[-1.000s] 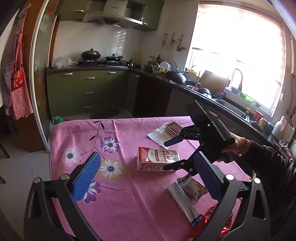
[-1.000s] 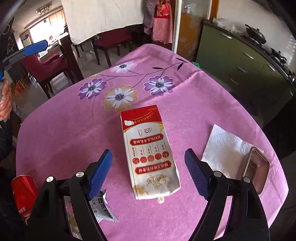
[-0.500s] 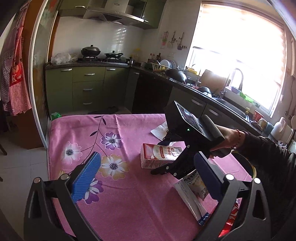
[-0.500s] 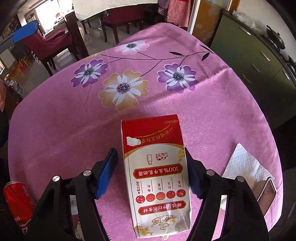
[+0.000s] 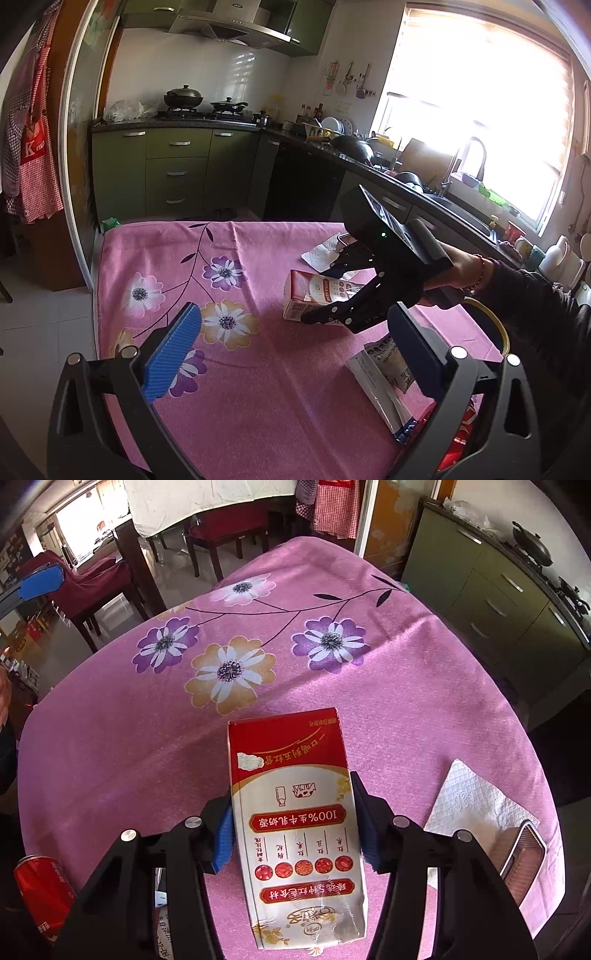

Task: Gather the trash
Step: 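Carry the milk carton to the bin and release it with the right gripper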

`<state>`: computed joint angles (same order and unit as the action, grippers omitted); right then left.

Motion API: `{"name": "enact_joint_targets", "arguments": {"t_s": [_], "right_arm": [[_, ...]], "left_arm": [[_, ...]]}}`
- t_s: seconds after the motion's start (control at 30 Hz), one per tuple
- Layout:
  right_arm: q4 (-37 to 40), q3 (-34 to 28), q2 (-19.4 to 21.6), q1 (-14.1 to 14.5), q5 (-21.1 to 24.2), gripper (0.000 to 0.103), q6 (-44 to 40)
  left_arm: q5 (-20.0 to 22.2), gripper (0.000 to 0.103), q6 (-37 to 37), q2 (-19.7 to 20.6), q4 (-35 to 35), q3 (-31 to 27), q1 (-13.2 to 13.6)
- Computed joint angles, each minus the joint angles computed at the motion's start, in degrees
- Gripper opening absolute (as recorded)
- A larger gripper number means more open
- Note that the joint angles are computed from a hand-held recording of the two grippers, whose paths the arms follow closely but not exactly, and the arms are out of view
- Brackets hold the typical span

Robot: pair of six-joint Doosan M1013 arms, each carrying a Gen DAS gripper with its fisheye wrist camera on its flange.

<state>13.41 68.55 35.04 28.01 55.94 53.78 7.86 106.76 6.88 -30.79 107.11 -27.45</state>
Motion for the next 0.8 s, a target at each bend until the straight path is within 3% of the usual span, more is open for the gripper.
{"name": "enact_joint_targets", "arguments": {"t_s": [0.27,0.47,0.63,0.8], "right_arm": [[-0.5,6.2,-5.8,-1.6,-5.4,0.054,2.7],[-4.7,16.0,-14.3,-3.9,-11.5,0.054,10.7],[-11.2,26.7,-23.3,-8.8,-16.2,0.054,25.4],[-19.2,35.6,-30.0,-15.2,-15.9,0.055,42.8]], "left_arm": [[-0.3,0.096,-8.5,-1.1,9.2,0.3,-1.5],[-0.9,0.096,-13.0,-2.5,14.1,0.8,-3.2],[-0.6,0.096,-3.3,-2.9,4.7,0.8,-4.5],[0.3,0.096,2.2,-2.4,-0.2,0.3,-5.7]]}}
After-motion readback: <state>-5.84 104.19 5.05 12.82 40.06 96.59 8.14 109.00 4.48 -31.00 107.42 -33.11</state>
